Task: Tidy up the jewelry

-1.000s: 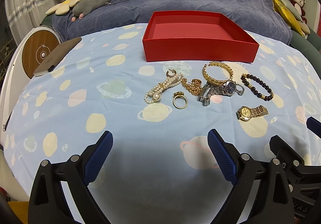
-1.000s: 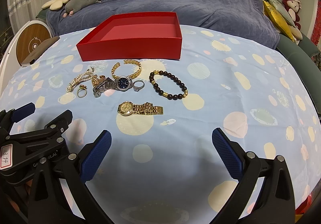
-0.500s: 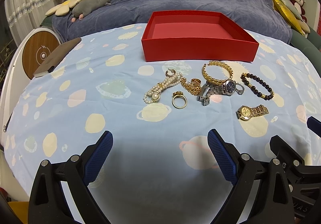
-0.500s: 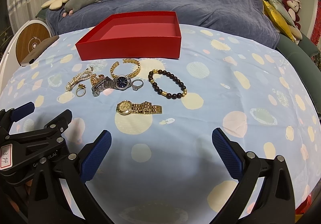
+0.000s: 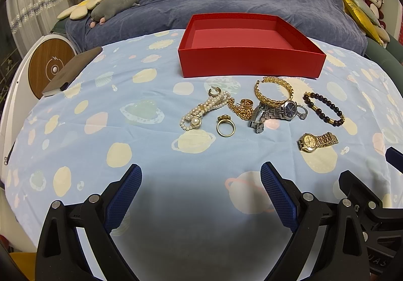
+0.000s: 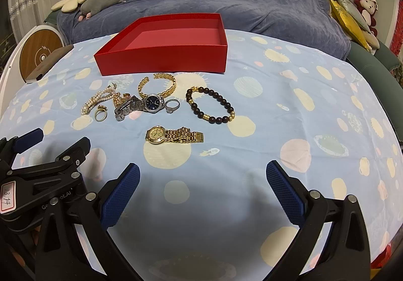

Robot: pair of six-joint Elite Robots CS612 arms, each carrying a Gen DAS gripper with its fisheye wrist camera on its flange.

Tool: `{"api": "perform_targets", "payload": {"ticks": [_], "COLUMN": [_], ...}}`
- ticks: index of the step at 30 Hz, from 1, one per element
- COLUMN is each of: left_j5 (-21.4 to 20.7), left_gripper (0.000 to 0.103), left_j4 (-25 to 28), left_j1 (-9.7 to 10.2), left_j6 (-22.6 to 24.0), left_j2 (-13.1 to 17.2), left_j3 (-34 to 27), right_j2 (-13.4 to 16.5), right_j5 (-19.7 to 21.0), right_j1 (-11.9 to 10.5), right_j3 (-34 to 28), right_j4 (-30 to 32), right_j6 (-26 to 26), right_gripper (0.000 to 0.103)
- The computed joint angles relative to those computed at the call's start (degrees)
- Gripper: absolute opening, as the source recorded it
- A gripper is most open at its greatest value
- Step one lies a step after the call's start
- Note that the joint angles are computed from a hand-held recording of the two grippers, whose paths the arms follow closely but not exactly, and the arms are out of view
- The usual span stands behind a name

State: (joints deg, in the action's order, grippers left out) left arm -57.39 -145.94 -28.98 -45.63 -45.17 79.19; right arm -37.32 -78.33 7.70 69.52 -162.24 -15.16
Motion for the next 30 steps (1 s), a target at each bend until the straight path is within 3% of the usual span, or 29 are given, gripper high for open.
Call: {"api": "perform_targets", "payload": {"ticks": [6, 19, 30], "left_j5": [0.56, -3.57, -3.97], "left_gripper": [0.092, 0.094, 0.094], "left_j4": [-0.62, -3.31, -3.93], "left_j1": [-0.07, 1.11, 2.30], "left_j6": [0.09, 0.93, -1.84], "left_j2": [0.21, -0.34, -1.37], "left_j3": [-0.01, 0.90, 2.65], "right_j2": [-0.01, 0.15, 1.37], "right_j5": [0.02, 3.12, 5.96], "right_j1": [-0.01, -0.10, 0.12], "right_j3": [-0.02, -0.62, -3.46], "right_j4": [0.05, 1.33, 5.04], "right_j6": [-0.01, -2.03, -4.36], "right_gripper": [0.098, 0.098, 0.098]}}
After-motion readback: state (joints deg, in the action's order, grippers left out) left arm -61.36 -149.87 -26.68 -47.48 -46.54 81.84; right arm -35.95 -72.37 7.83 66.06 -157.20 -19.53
